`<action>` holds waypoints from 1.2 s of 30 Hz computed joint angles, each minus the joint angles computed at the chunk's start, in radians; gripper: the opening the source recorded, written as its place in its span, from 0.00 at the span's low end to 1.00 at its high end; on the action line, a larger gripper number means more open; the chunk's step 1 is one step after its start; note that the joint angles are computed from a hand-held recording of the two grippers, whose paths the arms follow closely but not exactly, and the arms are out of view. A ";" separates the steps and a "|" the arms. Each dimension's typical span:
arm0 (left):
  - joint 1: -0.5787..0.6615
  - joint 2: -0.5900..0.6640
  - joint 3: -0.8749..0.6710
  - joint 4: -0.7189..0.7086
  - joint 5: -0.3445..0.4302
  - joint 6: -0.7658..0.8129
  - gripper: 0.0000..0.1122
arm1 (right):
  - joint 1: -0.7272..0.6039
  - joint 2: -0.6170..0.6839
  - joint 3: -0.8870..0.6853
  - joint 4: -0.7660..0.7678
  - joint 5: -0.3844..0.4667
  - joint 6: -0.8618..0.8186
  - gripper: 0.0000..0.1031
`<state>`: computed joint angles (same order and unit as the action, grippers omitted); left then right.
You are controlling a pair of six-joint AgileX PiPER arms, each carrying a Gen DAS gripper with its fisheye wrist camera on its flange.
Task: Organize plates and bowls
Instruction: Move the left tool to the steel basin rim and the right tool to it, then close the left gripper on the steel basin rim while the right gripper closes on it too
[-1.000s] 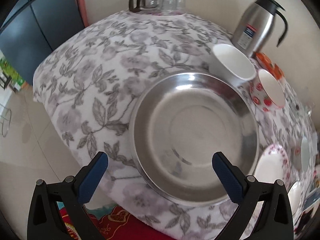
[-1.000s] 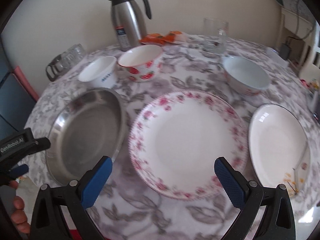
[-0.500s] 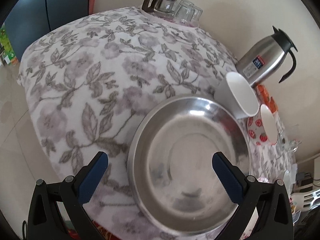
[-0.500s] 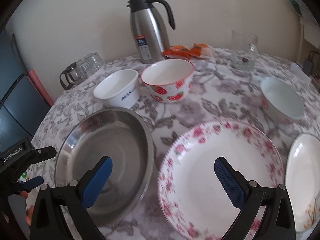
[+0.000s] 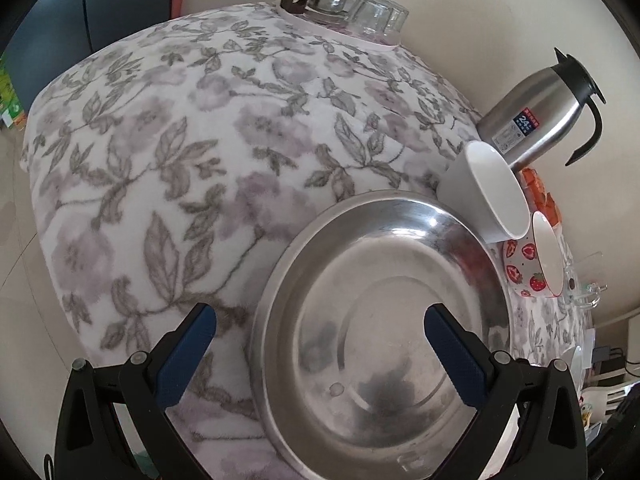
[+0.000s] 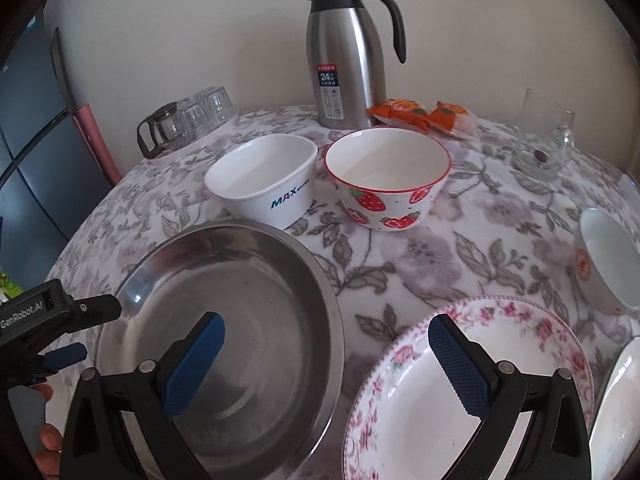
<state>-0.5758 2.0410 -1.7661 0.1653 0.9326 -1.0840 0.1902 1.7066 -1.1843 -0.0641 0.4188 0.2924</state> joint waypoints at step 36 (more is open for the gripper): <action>0.032 0.064 -0.032 -0.048 0.106 0.031 0.21 | -0.024 0.118 -0.094 0.143 0.099 -0.145 0.22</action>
